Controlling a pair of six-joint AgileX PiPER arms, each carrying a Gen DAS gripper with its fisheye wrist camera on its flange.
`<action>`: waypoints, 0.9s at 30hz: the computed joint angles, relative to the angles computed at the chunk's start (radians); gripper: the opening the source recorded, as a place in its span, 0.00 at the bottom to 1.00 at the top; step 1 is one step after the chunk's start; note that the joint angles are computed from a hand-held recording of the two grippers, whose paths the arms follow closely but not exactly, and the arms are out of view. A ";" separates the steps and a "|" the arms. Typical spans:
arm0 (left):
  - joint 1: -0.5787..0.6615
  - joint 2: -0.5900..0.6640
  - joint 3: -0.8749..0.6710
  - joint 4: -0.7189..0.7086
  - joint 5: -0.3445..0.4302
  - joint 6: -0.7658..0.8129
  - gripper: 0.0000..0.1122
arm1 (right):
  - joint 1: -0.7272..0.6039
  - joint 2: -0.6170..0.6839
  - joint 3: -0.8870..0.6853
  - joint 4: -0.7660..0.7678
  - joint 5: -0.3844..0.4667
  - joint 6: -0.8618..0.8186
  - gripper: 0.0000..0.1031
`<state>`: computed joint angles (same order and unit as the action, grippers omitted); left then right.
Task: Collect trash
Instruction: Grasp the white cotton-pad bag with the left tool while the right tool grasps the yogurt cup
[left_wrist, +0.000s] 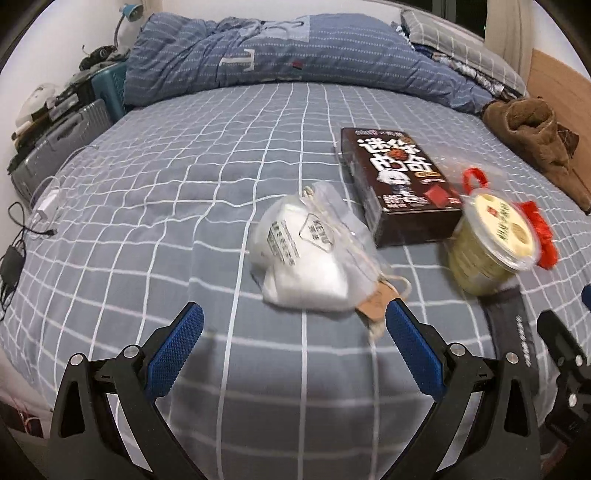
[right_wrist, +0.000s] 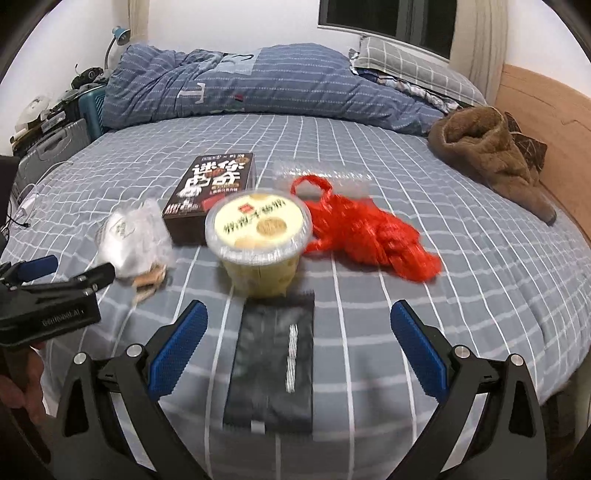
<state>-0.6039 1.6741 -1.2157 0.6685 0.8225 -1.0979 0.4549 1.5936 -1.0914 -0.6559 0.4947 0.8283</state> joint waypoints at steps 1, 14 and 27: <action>0.013 0.014 -0.013 -0.009 -0.005 0.013 0.87 | -0.005 0.027 -0.027 0.009 -0.005 -0.015 0.93; 0.097 0.168 -0.180 -0.112 -0.020 0.154 0.84 | -0.040 0.221 -0.248 0.142 -0.035 -0.191 0.93; 0.116 0.204 -0.208 -0.135 -0.017 0.190 0.52 | -0.047 0.271 -0.292 0.196 -0.037 -0.225 0.83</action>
<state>-0.4875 1.8785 -1.4241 0.5334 0.8059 -0.9083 0.4083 1.8642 -1.3838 -0.4603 0.4581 0.6030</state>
